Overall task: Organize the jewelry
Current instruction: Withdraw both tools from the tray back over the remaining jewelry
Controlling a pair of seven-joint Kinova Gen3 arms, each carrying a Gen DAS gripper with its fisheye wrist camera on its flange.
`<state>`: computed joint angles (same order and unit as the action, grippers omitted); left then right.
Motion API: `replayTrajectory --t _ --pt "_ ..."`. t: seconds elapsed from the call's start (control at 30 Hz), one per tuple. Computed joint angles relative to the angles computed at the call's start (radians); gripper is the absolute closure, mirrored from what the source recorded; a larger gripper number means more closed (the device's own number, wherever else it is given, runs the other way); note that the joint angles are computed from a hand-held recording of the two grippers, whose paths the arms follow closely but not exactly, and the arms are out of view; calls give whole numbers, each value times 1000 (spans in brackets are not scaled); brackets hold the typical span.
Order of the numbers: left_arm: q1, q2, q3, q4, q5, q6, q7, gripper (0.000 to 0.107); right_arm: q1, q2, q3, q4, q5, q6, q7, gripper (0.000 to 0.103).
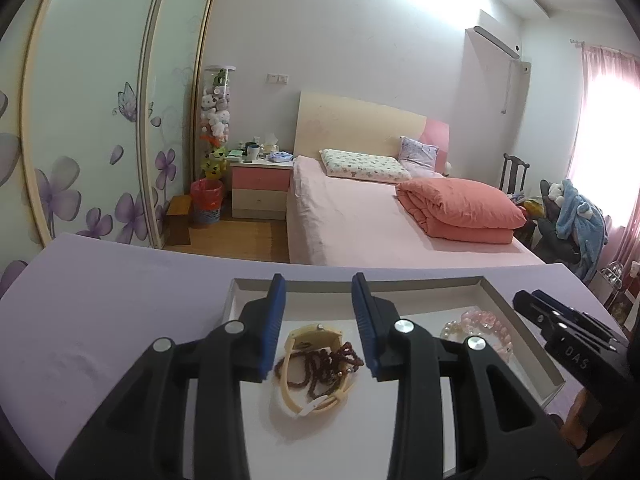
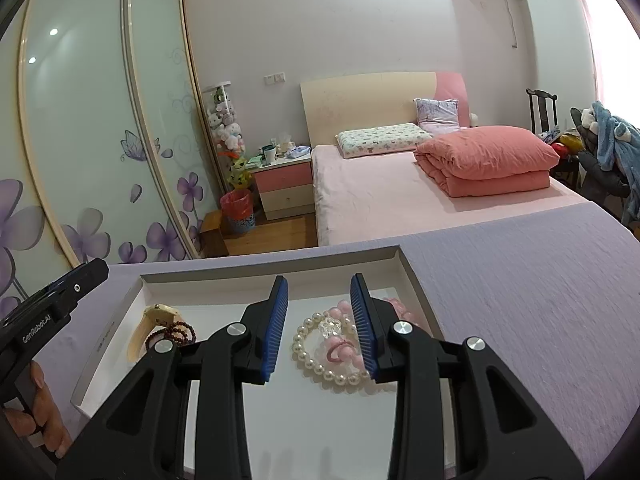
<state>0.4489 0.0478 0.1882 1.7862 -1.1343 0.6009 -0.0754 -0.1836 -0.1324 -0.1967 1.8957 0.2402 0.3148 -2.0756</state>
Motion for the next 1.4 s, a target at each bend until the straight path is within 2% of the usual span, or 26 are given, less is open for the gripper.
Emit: replayTrajectory --t 0.4,0.5,0.63,0.73,1.0,1.17,1.3,1.4 --pt "5 -55 48 33 24 75 13 73 14 -64 -12 47 -7 5 13 69" --pt "-2 -85 66 54 52 85 -6 72 -15 -101 28 70 -57 20 82 69" --pt "-23 -144 106 102 90 107 -19 66 -55 -169 102 106 -145 65 202 69" --pt "-46 -203 128 149 151 98 -50 65 -55 -219 123 134 -187 110 264 69" --pt "-83 -335 178 247 324 139 -144 61 -37 -311 167 189 -271 259 391 69" --pt "-110 -398 206 289 421 171 -192 57 -16 -310 179 188 -309 340 426 69" --pt "-137 -437 214 317 487 162 -229 57 -11 -291 208 185 -352 370 453 69" --pt "-165 -452 222 323 530 148 -253 57 16 -268 189 169 -353 383 442 69"
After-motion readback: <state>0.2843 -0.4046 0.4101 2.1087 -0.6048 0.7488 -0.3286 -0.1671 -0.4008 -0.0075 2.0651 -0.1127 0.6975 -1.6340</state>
